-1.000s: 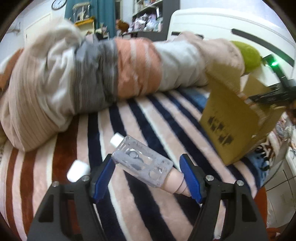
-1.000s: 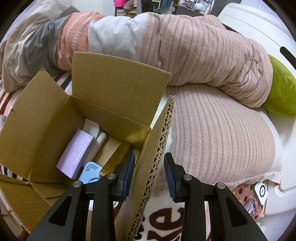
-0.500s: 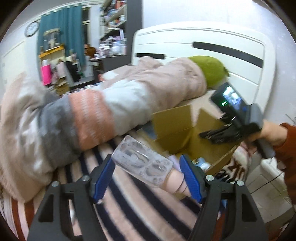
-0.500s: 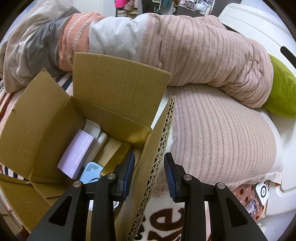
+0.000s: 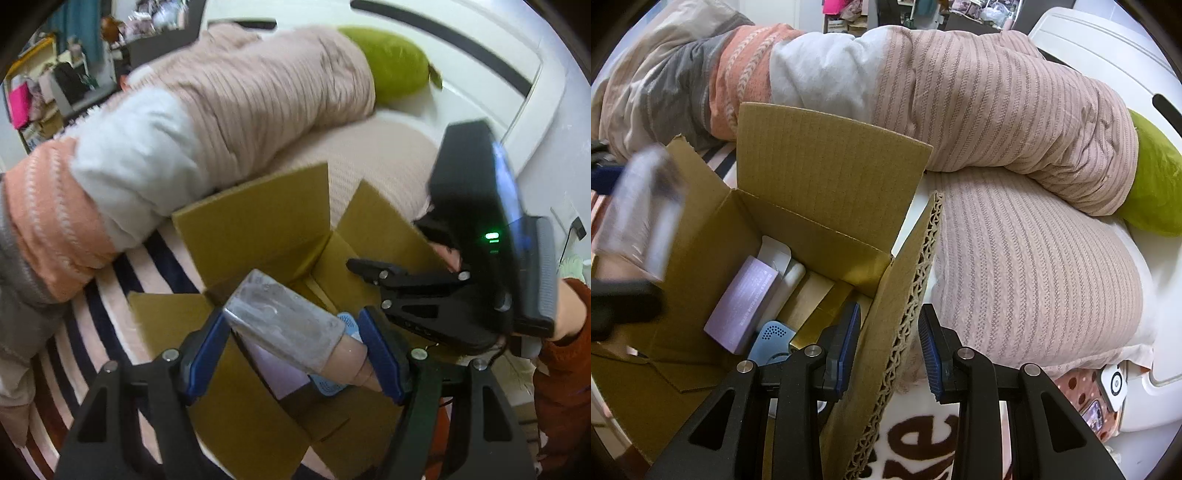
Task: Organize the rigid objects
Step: 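Carry the clear set into the box and release it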
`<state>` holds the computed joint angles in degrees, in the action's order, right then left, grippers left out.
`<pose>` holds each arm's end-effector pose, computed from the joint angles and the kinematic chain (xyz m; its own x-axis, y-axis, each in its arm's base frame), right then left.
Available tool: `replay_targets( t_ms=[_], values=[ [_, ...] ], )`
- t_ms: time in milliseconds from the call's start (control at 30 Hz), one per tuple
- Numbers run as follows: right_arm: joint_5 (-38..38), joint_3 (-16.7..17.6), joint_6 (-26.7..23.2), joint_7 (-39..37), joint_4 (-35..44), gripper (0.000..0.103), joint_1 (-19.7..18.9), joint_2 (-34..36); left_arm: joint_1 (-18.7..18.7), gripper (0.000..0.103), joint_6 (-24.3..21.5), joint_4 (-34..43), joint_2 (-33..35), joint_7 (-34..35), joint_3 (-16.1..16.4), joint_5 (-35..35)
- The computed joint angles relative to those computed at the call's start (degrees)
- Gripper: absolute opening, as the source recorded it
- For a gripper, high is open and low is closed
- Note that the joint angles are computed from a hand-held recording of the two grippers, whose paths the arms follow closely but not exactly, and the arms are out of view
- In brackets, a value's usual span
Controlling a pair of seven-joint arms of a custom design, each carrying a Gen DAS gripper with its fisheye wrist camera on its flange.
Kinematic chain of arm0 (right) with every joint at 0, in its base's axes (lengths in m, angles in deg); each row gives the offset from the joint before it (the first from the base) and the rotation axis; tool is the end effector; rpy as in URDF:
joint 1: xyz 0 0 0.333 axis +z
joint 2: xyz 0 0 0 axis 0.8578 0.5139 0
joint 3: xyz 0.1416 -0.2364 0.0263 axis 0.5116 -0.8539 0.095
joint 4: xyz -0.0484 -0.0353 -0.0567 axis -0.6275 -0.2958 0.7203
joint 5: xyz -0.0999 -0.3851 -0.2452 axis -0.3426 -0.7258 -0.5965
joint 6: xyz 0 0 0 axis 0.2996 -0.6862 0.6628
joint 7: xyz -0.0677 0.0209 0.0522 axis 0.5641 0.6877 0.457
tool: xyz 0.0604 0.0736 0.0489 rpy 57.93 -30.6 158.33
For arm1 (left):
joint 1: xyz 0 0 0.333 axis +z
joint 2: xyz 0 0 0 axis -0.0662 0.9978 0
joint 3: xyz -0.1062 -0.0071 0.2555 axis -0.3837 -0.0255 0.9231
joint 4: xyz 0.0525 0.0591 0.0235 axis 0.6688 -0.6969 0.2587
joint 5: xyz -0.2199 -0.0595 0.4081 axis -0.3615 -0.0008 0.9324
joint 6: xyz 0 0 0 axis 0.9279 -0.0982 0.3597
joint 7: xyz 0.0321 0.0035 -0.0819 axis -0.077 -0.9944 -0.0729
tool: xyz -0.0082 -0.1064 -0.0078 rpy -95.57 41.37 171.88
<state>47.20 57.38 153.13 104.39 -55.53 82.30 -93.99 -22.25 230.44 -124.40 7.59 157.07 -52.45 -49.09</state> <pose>0.5089 0.3475 0.4514 0.5285 -0.8277 0.1887 -0.7191 -0.5546 -0.4188 0.5237 -0.2883 0.4829 -0.3729 -0.9160 0.1477 -0.8251 0.2546 -0.5044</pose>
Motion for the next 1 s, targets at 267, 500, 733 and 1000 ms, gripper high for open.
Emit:
replay_targets(
  t_ms=[267,500,733,1000],
  values=[
    [0.5,-0.2,0.0,-0.3,-0.1,0.028,0.0,-0.1,1.8,0.069,-6.4,5.3,5.6,-3.5,-1.6,5.5],
    [0.3,-0.1,0.0,0.1,0.1,0.028,-0.1,0.2,2.2,0.069,-10.0,7.6,7.4,-5.5,-2.8,10.0],
    [0.3,-0.1,0.0,-0.2,0.0,0.028,0.0,0.0,2.2,0.069,-10.1,7.8,7.9,-5.5,-2.9,10.6],
    [0.5,-0.1,0.1,-0.2,0.0,0.028,0.0,0.0,2.2,0.07,-8.5,6.0,6.0,-5.8,-2.7,9.9]
  ],
)
